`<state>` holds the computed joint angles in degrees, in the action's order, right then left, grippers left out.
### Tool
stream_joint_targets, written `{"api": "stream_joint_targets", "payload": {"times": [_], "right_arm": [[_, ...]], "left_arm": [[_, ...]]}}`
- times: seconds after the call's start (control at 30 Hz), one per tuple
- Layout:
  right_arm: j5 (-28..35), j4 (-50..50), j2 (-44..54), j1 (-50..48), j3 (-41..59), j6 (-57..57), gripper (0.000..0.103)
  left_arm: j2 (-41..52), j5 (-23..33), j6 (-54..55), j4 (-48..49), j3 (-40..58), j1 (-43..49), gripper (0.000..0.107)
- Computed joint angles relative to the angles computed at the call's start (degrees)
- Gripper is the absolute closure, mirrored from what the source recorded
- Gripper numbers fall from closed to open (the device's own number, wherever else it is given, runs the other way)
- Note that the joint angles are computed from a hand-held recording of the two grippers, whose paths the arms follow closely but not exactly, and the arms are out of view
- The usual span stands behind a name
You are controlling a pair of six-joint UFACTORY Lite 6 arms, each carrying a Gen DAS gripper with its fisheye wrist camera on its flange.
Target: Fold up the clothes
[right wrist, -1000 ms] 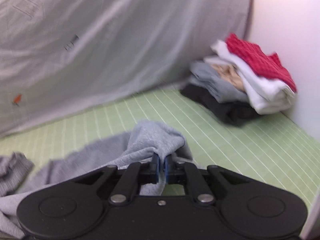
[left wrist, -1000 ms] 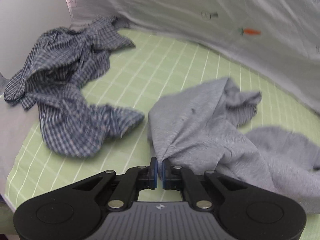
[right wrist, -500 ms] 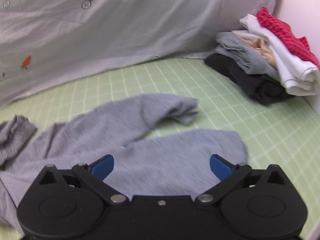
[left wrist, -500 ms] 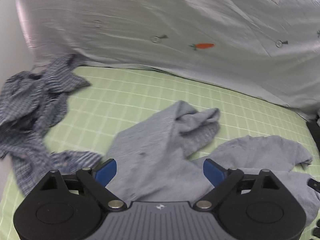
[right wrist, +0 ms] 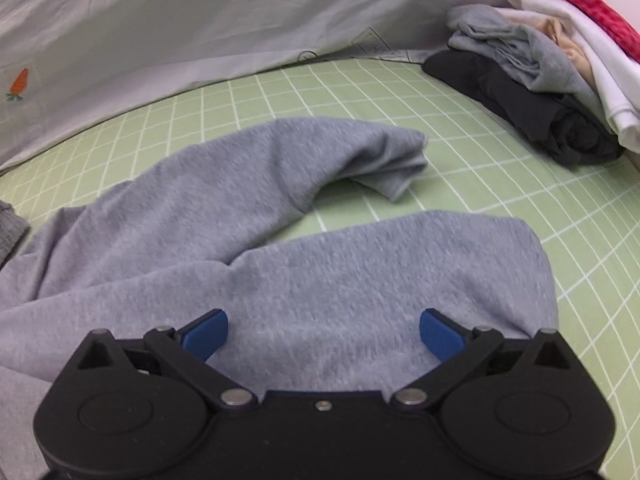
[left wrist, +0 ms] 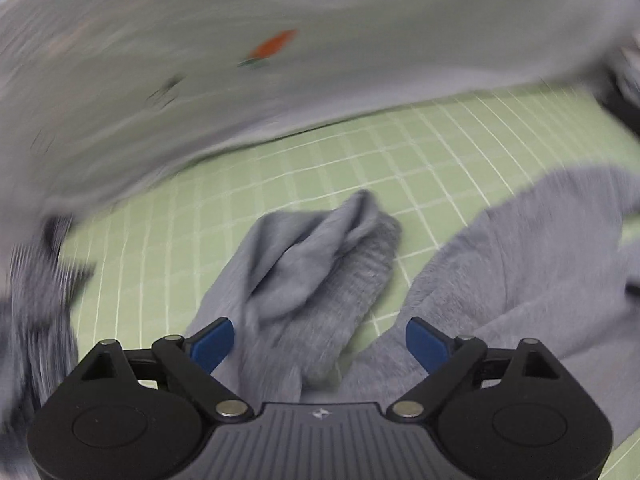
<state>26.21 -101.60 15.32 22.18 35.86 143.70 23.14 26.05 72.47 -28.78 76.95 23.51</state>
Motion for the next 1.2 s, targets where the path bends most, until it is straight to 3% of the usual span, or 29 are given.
{"api": "stream_joint_targets", "payload": {"times": [0.1, 0.17, 0.3, 0.37, 0.4, 0.43, 0.47, 0.5, 0.57, 0.73, 0.87, 1.1, 1.2], "right_arm": [[0.5, -0.2, 1.5, 0.4, 0.9, 0.7, 0.0], [0.9, -0.3, 2.4, 0.7, 1.6, 1.1, 0.0], [0.5, 0.6, 2.9, 0.5, 2.5, 0.0, 0.0], [0.5, 1.0, 2.8, 0.7, 2.3, -0.3, 0.0], [0.5, 1.4, 2.7, 0.8, 2.3, -0.6, 0.0], [0.6, 2.0, 2.6, 1.1, 2.2, -1.2, 0.0], [0.6, 2.7, 2.4, 1.3, 2.1, -2.0, 0.0], [0.6, 3.5, 2.2, 1.7, 2.0, -2.7, 0.0], [0.8, 5.4, 1.7, 2.5, 1.8, -4.3, 0.0], [1.2, 9.7, -0.8, 4.6, 0.6, -7.8, 0.0], [2.1, 12.5, -2.5, 7.4, -0.6, -8.6, 0.0], [3.7, 18.1, -2.7, 12.5, -0.1, -10.5, 0.0], [4.6, 19.6, -2.9, 13.7, 0.0, -11.4, 0.0]], "left_arm": [[1.0, -7.0, 10.8, -0.6, -3.0, -2.9, 0.032], [1.3, -10.4, 18.0, -1.2, -5.6, -3.9, 0.034], [3.7, -10.1, 18.0, 2.0, -6.1, -3.7, 0.034], [4.4, -12.7, 19.5, -0.1, -6.9, -3.3, 0.04], [4.5, -14.1, 17.9, 0.3, -6.9, -3.3, 0.054], [4.6, -15.5, 15.0, 1.7, -6.8, -3.3, 0.083], [4.7, -16.9, 11.4, 3.8, -6.7, -3.4, 0.1], [5.3, -16.5, 8.6, 5.1, -5.3, -2.8, 0.106], [6.6, -10.5, 7.6, 1.9, -0.5, -0.2, 0.107], [4.7, -9.6, 16.4, -9.8, 2.9, 6.2, 0.107], [8.5, 6.3, 11.3, -7.4, 12.9, 12.5, 0.102], [5.9, 2.2, 11.9, -8.7, 6.3, 15.0, 0.106], [3.4, -0.3, 15.6, -13.5, 3.6, 18.0, 0.106]]}}
